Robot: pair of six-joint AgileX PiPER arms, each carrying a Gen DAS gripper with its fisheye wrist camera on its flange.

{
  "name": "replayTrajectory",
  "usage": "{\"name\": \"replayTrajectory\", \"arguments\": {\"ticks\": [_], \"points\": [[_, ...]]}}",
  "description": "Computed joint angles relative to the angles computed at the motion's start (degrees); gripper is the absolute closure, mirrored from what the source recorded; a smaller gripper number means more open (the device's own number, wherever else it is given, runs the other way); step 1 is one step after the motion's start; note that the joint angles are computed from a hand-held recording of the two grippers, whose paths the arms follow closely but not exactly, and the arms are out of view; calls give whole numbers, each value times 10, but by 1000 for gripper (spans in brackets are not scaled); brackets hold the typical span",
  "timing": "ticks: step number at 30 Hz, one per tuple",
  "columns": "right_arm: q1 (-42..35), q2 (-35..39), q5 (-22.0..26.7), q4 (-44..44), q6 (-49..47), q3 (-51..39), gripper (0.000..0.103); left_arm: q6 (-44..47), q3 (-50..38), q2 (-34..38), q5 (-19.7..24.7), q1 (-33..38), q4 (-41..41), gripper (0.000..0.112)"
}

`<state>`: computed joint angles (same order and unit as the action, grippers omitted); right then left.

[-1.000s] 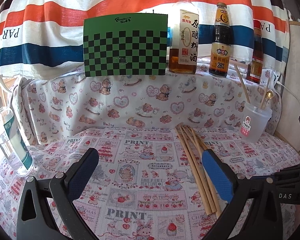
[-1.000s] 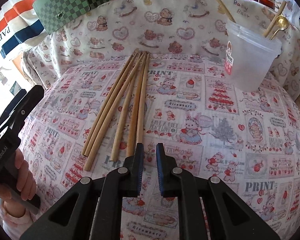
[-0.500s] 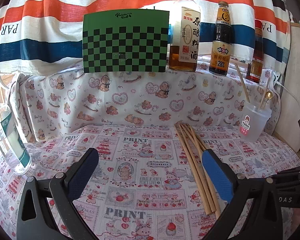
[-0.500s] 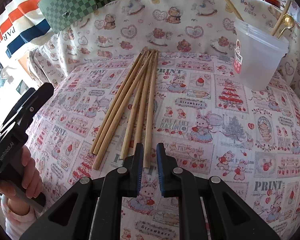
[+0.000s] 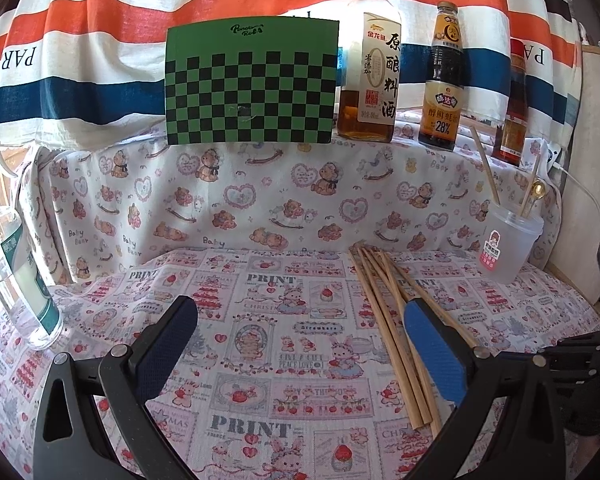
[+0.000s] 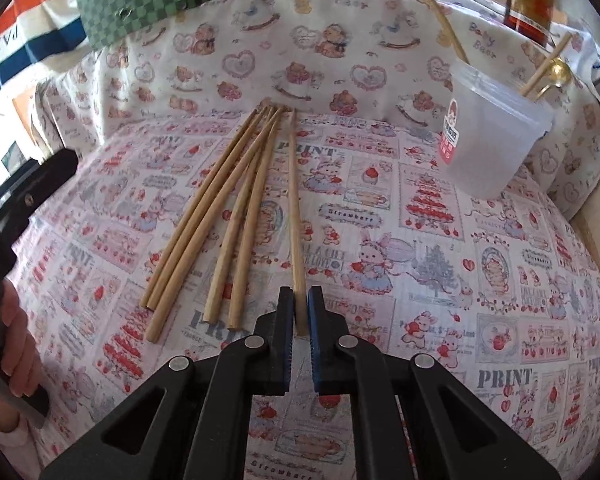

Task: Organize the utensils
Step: 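Lower the right tool onto the chopstick bundle and close on one chopstick, then close the left tool on another chopstick while the right tool lifts its chopstick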

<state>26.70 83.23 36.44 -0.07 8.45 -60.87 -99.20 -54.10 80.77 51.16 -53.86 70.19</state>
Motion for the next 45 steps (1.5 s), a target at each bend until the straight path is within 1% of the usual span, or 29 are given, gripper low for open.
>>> {"name": "replayTrajectory", "arguments": {"ticks": [2, 3, 5, 7, 9, 12, 13, 14, 16, 18, 19, 20, 23, 24, 25, 26, 28, 30, 31, 32, 34, 35, 36, 37, 38, 40, 41, 43, 45], "points": [[-32, -32, -27, 95, -73, 18, 95, 21, -3, 1, -4, 5, -14, 10], [-40, -54, -51, 129, -102, 33, 95, 27, -5, 2, -7, 8, -19, 10], [-51, -93, -101, 168, -139, 61, 95, 32, -4, 0, -17, 16, -29, 10], [-60, -122, -141, 201, -164, 83, 95, 16, 0, -4, -8, 16, -28, 10], [-80, -143, -160, 285, -235, 98, 95, -11, 11, -13, -8, 12, -13, 10], [-83, -156, -175, 330, -266, 102, 95, -7, 12, -16, -26, 14, -20, 10], [-82, -160, -178, 324, -265, 102, 96, 10, 7, -12, -34, 13, -27, 11], [-76, -168, -178, 296, -242, 102, 96, 22, 4, -11, -43, 10, -27, 16], [-63, -170, -180, 221, -175, 97, 96, 54, -4, -4, -54, -3, -30, 22], [-55, -170, -179, 195, -149, 98, 95, 99, -18, 5, -71, -2, -62, 26], [-53, -167, -177, 186, -142, 96, 95, 144, -37, 20, -71, 6, -105, 32], [-52, -167, -177, 180, -137, 96, 95, 184, -52, 31, -76, 17, -147, 41], [-50, -164, -179, 172, -131, 97, 95, 297, -69, 47, -129, 68, -287, 53], [-48, -163, -179, 164, -123, 97, 95, 333, -73, 51, -142, 82, -335, 55], [-47, -161, -179, 156, -115, 96, 95, 354, -78, 58, -145, 87, -359, 57], [-45, -158, -175, 132, -91, 93, 95, 360, -88, 65, -131, 82, -361, 57], [-50, -152, -168, 142, -100, 89, 95, 338, -100, 78, -103, 59, -323, 58], [-53, -149, -165, 154, -112, 88, 95, 358, -105, 83, -110, 59, -340, 58], [-51, -148, -166, 143, -102, 88, 95, 367, -109, 87, -111, 60, -349, 58], [-49, -148, -166, 136, -96, 88, 95, 366, -116, 95, -100, 57, -347, 58], [-43, -147, -166, 119, -81, 88, 95, 359, -138, 116, -58, 53, -344, 59], [-41, -147, -166, 110, -74, 88, 95, 345, -137, 114, -56, 54, -338, 62], [-38, -146, -166, 101, -67, 87, 95, 342, -139, 116, -48, 55, -341, 62], [-36, -144, -165, 91, -57, 86, 95, 353, -136, 114, -58, 61, -354, 62], [-34, -142, -164, 84, -51, 85, 95, 363, -140, 117, -56, 64, -364, 62], [-35, -140, -164, 89, -54, 85, 95, 348, -154, 129, -20, 53, -346, 63], [-36, -139, -164, 96, -60, 86, 95, 341, -157, 131, -14, 50, -341, 63], [-37, -140, -165, 99, -63, 86, 95, 334, -152, 127, -14, 53, -341, 64], [-36, -140, -165, 88, -50, 85, 95, 327, -144, 121, -14, 57, -339, 68]]}}
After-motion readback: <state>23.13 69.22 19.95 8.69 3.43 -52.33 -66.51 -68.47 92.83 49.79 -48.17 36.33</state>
